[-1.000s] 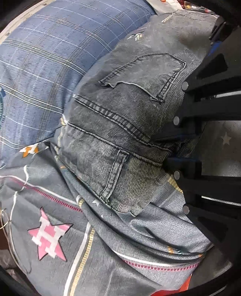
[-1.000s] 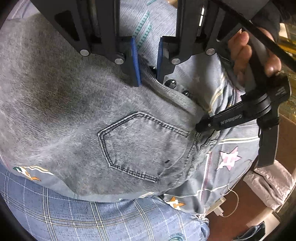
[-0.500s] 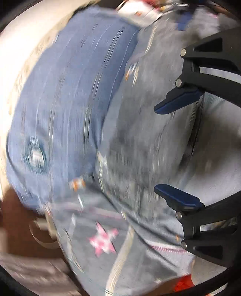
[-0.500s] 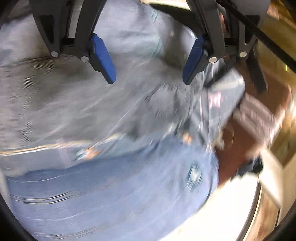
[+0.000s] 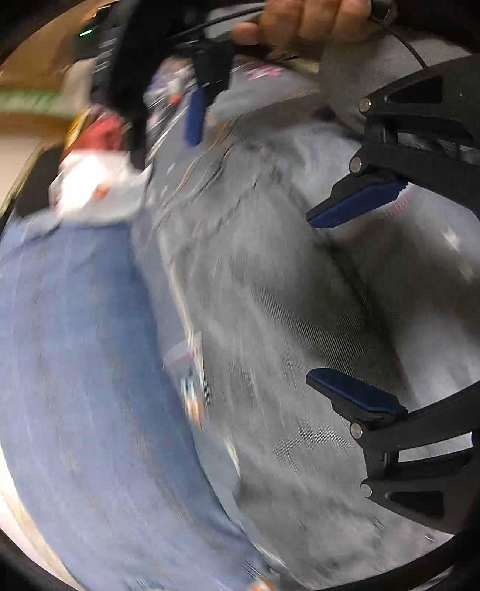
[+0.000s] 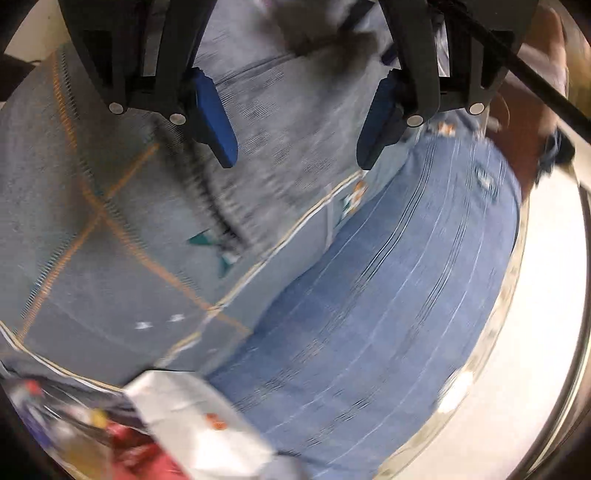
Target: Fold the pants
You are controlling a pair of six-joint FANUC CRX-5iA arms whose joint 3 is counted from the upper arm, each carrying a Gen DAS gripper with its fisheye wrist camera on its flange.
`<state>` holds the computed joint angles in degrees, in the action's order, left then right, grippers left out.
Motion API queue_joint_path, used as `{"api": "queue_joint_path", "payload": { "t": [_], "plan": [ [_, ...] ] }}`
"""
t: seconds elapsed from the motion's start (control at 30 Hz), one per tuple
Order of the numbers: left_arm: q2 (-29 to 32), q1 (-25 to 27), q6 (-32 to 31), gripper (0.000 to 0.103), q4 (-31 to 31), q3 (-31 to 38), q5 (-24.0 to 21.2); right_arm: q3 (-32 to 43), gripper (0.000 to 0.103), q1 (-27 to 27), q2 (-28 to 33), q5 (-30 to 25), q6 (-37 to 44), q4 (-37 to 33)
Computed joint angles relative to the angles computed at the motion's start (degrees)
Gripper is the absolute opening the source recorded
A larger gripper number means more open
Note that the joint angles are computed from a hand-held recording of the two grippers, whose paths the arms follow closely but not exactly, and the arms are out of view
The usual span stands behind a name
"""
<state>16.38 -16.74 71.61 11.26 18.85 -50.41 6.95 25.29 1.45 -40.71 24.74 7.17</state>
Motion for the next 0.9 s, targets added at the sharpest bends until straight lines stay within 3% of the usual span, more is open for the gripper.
{"api": "queue_joint_path", "payload": {
  "t": [0.13, 0.23, 0.3, 0.33, 0.4, 0.43, 0.47, 0.53, 0.57, 0.67, 0.8, 0.87, 0.9],
  "plan": [
    [8.04, -2.82, -6.63, 0.078, 2.47, 8.72, -6.4, -3.1, 0.066, -2.99, -1.14, 2.38, -6.31, -2.04],
    [13.22, -5.24, -7.64, 0.077, 0.56, 15.64, -9.89, -4.72, 0.066, -4.19, -1.78, 3.78, -9.56, -2.37],
    [15.58, -6.75, -7.76, 0.077, -1.38, 19.17, -10.82, -4.64, 0.066, -5.6, -1.7, 4.36, -8.29, -6.94],
    [16.81, -7.51, -7.4, 0.071, -2.92, 21.32, -12.06, -4.46, 0.066, -6.32, -1.58, 4.73, -7.25, -9.67],
    [16.93, -8.2, -6.61, 0.048, -4.07, 21.66, -10.47, -4.5, 0.066, -7.77, -1.74, 5.1, -5.89, -13.73],
    [17.27, -8.0, -6.31, 0.03, -3.23, 22.32, -11.1, -4.45, 0.066, -8.53, -1.64, 5.53, -4.6, -16.04],
    [17.68, -7.61, -4.78, 0.018, -2.64, 23.17, -11.66, -3.85, 0.066, -9.5, -1.39, 5.71, -2.16, -19.52],
    [18.38, -5.65, -2.95, 0.014, 2.22, 23.66, -13.13, -2.48, 0.068, -10.73, -0.56, 5.27, 2.09, -24.67],
    [18.29, -4.72, -2.19, 0.014, 4.37, 23.04, -13.32, -0.62, 0.072, -12.29, 0.46, 4.18, 7.14, -30.58],
    [16.82, -3.17, -0.51, 0.013, 8.39, 19.95, -11.98, 4.03, 0.078, -15.26, 3.41, -0.39, 17.01, -41.3],
    [16.97, -1.82, 0.66, 0.013, 13.63, 19.21, -12.6, 8.74, 0.078, -14.69, 7.24, -4.94, 16.01, -37.86],
    [17.21, -1.55, 1.33, 0.013, 15.3, 19.32, -13.06, 12.03, 0.077, -15.42, 9.69, -7.36, 18.98, -39.69],
    [17.39, -1.51, 1.55, 0.013, 15.86, 19.56, -13.25, 13.07, 0.069, -15.89, 10.46, -8.21, 20.66, -41.23]
  ]
}}
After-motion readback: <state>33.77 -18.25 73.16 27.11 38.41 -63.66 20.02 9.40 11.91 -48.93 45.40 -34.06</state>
